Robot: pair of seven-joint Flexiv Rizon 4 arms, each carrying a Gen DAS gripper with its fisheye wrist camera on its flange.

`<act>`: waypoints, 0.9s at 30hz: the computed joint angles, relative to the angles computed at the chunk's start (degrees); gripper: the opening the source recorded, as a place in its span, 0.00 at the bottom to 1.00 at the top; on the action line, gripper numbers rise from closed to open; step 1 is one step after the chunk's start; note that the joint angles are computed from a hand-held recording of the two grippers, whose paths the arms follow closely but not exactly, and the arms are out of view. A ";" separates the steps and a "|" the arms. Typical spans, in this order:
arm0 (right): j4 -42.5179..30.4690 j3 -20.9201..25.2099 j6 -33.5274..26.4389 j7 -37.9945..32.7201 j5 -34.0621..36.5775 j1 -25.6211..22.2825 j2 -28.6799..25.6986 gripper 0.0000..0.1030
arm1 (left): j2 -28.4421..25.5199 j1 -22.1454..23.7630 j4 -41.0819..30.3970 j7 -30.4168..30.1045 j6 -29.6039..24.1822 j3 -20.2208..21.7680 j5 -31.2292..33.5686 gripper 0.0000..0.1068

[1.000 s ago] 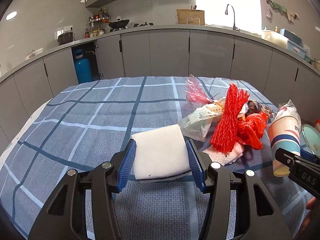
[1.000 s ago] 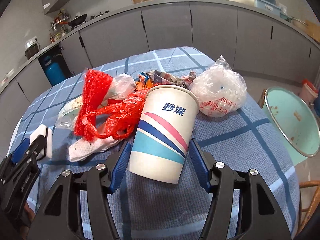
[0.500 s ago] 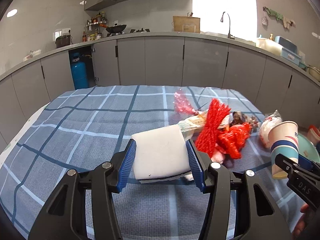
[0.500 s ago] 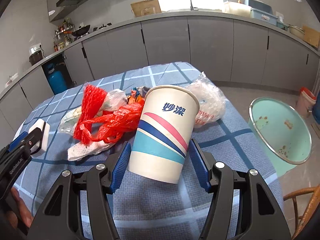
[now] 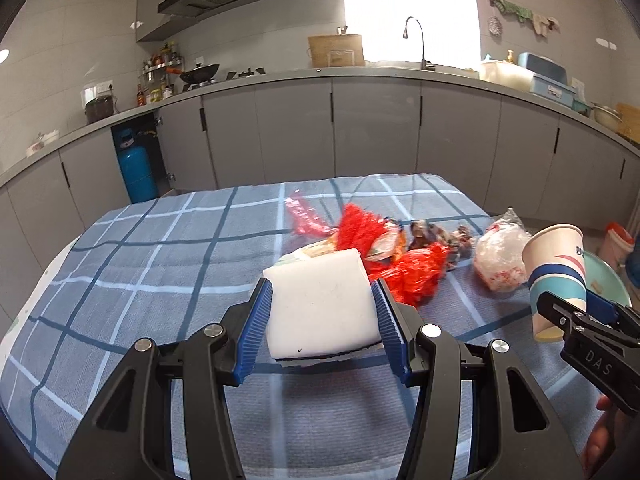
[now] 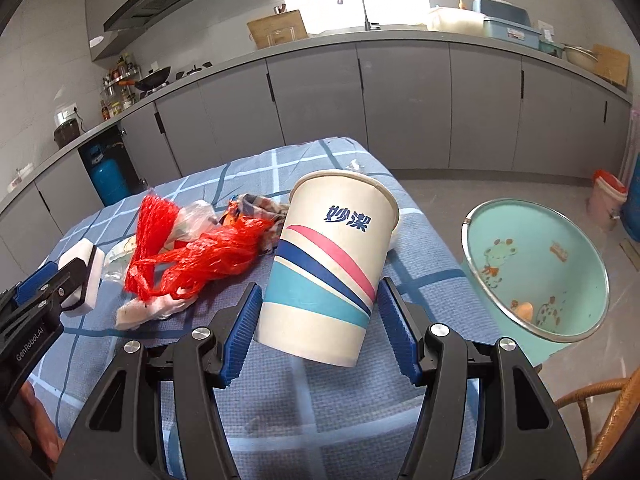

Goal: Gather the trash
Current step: 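Carry the cup and sponge over the green basin and release both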

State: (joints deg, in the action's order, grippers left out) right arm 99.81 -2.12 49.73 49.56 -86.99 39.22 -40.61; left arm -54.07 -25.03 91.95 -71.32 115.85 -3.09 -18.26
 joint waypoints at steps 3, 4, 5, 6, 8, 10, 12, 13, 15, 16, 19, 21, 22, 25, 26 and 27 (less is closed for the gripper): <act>1.80 0.00 -0.16 1.76 -1.10 -0.44 1.36 0.58 | -0.20 -1.32 -1.48 0.99 -0.17 -0.06 0.75 0.49; 2.37 0.15 -0.50 2.02 -1.35 -0.58 1.78 0.58 | -0.26 -1.66 -1.82 1.23 -0.13 -0.08 0.85 0.49; 2.92 0.34 -0.83 2.22 -1.53 -0.76 2.15 0.58 | -0.39 -2.06 -2.55 1.61 -0.36 -0.32 1.12 0.49; 3.35 0.57 -1.07 2.53 -1.73 -0.95 2.46 0.58 | -0.51 -2.35 -3.00 1.84 -0.49 -0.41 1.21 0.49; 4.96 0.95 -1.61 3.83 -2.47 -1.59 3.51 0.58 | -0.90 -3.55 -4.40 2.51 -0.77 -0.19 1.06 0.49; 6.37 1.51 -2.34 4.69 -2.85 -2.19 4.46 0.58 | -1.14 -4.20 -5.43 3.03 -1.29 -0.30 1.05 0.49; 7.49 2.06 -2.90 5.55 -3.23 -2.74 5.22 0.58 | -1.38 -4.97 -6.30 3.52 -1.60 -0.22 1.04 0.49; 7.90 2.30 -3.11 5.88 -3.42 -3.02 5.49 0.58 | -1.52 -5.48 -6.84 3.79 -1.92 -0.06 0.85 0.49; 8.79 2.78 -3.57 6.34 -3.61 -3.55 6.09 0.58 | -1.78 -6.28 -7.76 4.33 -2.43 0.03 0.85 0.49; 9.31 3.00 -3.87 6.54 -3.58 -3.78 6.41 0.58 | -1.98 -6.68 -8.19 4.55 -2.61 0.23 0.72 0.49; 10.63 3.58 -4.69 7.27 -3.67 -4.38 7.31 0.58 | -2.53 -8.28 -9.53 5.41 -3.31 1.05 0.20 0.49; 11.51 3.95 -5.19 7.66 -3.70 -4.72 7.92 0.58 | -2.71 -8.84 -10.06 5.86 -3.69 1.20 0.18 0.49; 11.79 4.13 -5.46 7.77 -3.65 -4.84 8.11 0.58 | -2.82 -9.11 -10.36 6.05 -3.86 1.25 0.17 0.49; 12.81 4.61 -6.43 7.96 -3.32 -5.11 8.88 0.58 | -3.04 -9.43 -11.05 6.55 -4.24 0.89 0.67 0.49; 13.13 4.74 -6.71 8.03 -3.22 -5.21 9.09 0.58 | -3.22 -9.71 -11.43 6.78 -4.43 0.90 0.80 0.49; 13.59 4.89 -7.06 8.15 -3.05 -5.29 9.38 0.58 | -3.34 -9.83 -11.63 6.93 -4.56 0.80 0.96 0.49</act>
State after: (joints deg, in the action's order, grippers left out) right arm 113.40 2.76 42.67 57.70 -90.04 33.92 -31.23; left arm -57.41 -34.86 80.32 -64.40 111.29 -2.29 -17.29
